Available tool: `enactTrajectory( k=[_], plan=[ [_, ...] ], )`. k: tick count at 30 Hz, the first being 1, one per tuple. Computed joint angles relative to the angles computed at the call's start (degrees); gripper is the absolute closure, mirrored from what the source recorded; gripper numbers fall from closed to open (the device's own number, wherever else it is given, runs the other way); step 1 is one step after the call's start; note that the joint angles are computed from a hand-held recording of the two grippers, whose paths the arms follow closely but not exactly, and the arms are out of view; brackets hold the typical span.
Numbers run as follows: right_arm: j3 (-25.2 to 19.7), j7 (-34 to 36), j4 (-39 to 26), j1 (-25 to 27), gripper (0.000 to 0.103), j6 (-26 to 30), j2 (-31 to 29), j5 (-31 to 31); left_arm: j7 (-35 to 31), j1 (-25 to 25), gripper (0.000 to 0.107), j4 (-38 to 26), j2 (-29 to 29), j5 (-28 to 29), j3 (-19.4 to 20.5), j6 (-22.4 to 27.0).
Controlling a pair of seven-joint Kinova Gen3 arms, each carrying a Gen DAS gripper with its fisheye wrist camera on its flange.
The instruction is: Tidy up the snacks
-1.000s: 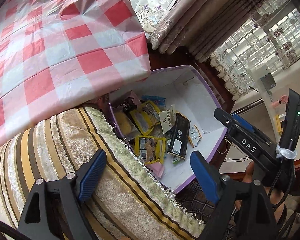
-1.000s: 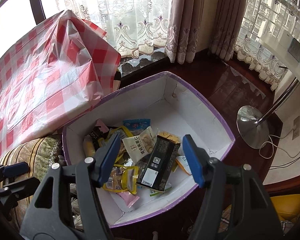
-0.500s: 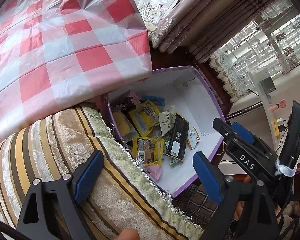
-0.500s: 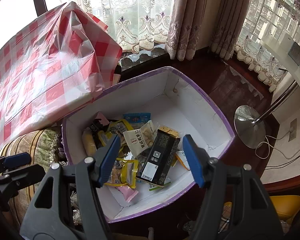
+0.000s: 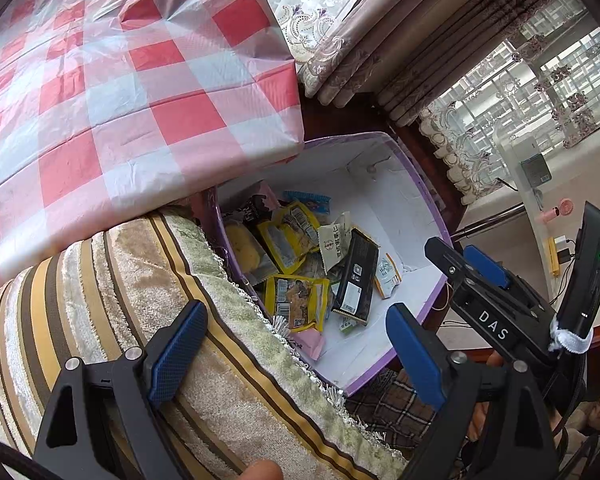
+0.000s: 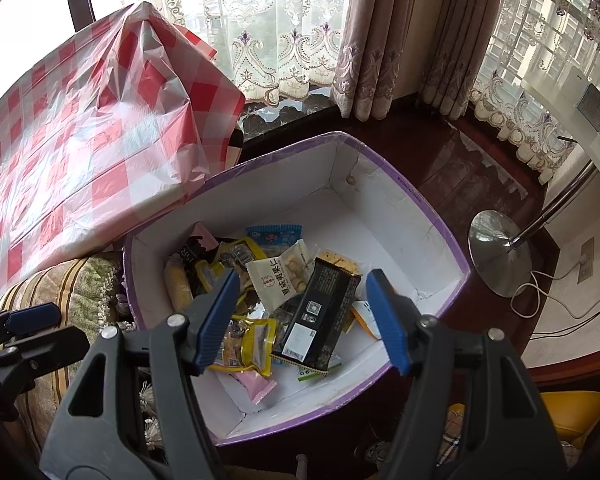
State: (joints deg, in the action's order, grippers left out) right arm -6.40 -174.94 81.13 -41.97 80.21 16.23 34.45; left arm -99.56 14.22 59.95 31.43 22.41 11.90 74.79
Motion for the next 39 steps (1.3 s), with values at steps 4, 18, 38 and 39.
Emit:
enactTrajectory(
  k=[4,18,38,39],
  plan=[
    [0.0,0.1,-0.1,0.0,0.034,0.0,0.0,0.0,0.0,0.0,0.016,0.0,0.0,0.0,0.0,0.0],
    [-0.1,0.1,0.7,0.2,0.034,-0.7,-0.2,-0.2,-0.1,0.0,0.016,0.1,0.0,0.1,0.0,0.0],
    [-0.2,0.2,0.9,0.4,0.034,-0.8,-0.3,-0.3,-0.2,-0.1,0.016,0.2,-0.1,0.1,0.0,-0.1],
    [-0.2,0.2,0.9,0.4,0.034,-0.8,-0.3,-0.4,-0.2,-0.1,0.016,0.2,-0.1,0.1,0.0,-0.1]
  ],
)
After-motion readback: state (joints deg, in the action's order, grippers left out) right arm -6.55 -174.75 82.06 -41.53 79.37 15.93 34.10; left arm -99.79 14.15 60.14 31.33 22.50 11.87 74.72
